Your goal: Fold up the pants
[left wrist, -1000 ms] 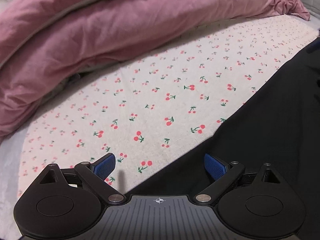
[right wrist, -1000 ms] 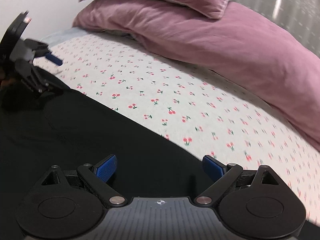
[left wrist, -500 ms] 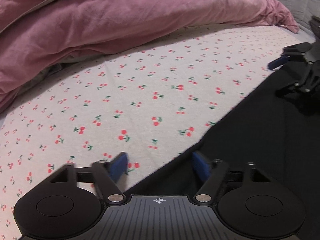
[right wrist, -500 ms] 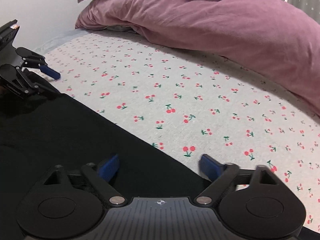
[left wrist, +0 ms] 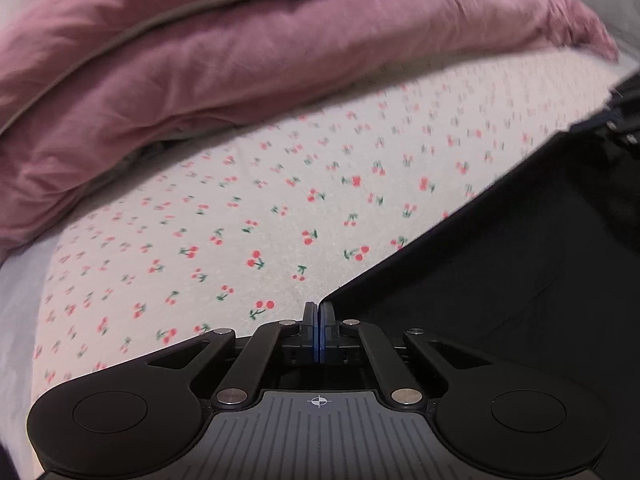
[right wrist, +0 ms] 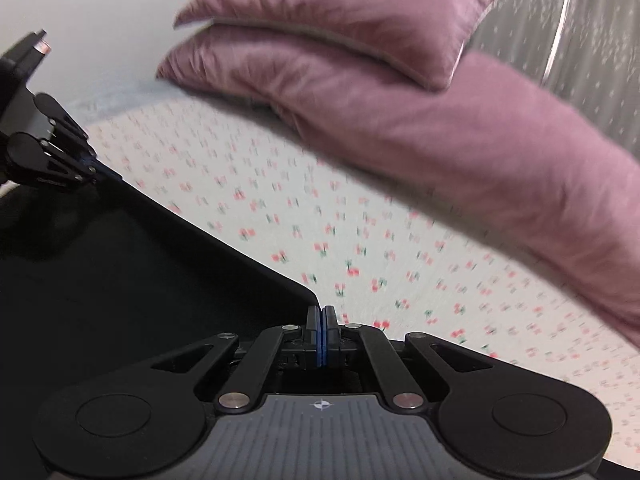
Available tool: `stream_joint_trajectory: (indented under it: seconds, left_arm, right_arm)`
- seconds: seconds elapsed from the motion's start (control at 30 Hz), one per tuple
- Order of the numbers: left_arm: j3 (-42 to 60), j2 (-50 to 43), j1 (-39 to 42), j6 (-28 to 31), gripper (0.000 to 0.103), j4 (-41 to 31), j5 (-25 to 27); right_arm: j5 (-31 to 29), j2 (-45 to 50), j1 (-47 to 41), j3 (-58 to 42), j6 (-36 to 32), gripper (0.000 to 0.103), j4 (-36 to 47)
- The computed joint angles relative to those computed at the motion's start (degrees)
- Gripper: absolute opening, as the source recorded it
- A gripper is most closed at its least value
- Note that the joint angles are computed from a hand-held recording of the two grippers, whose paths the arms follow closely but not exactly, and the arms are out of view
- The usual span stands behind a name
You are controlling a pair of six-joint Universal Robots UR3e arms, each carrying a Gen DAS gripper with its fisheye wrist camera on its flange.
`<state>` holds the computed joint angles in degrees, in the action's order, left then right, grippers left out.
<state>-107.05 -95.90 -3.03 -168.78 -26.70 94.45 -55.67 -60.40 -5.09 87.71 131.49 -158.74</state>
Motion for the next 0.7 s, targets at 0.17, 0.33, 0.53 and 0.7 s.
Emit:
stream_joint_trajectory:
  seconds: [0.17,0.33,0.53,0.7]
  left_arm:
    - [-5.87,12.3,0.01,-5.17,0.001,-1.98,-1.62]
    - [-12.96,25.02,-4.76,-12.55,0.0,-2.64,1.14]
    - [-20.42,34.44,-20.93,-26.02,0.0,-4.07,13.44]
    - [-22.75,35.27,-36.87,-39.36,0.0,-8.79,23.89]
  right_arm:
    - [4.54,-16.14,-4.4,17.15,-3.28,0.0,-3.98]
    - [9.83,-34.26,-11.58,34.06,-9.44,0.0,-1.75]
    - [21.24,-64.42,-28.56,47.72,-31.71,0.0,30.86]
    - [25.14,-88.24,-48.02,42.86,-69.67,0.0,90.17]
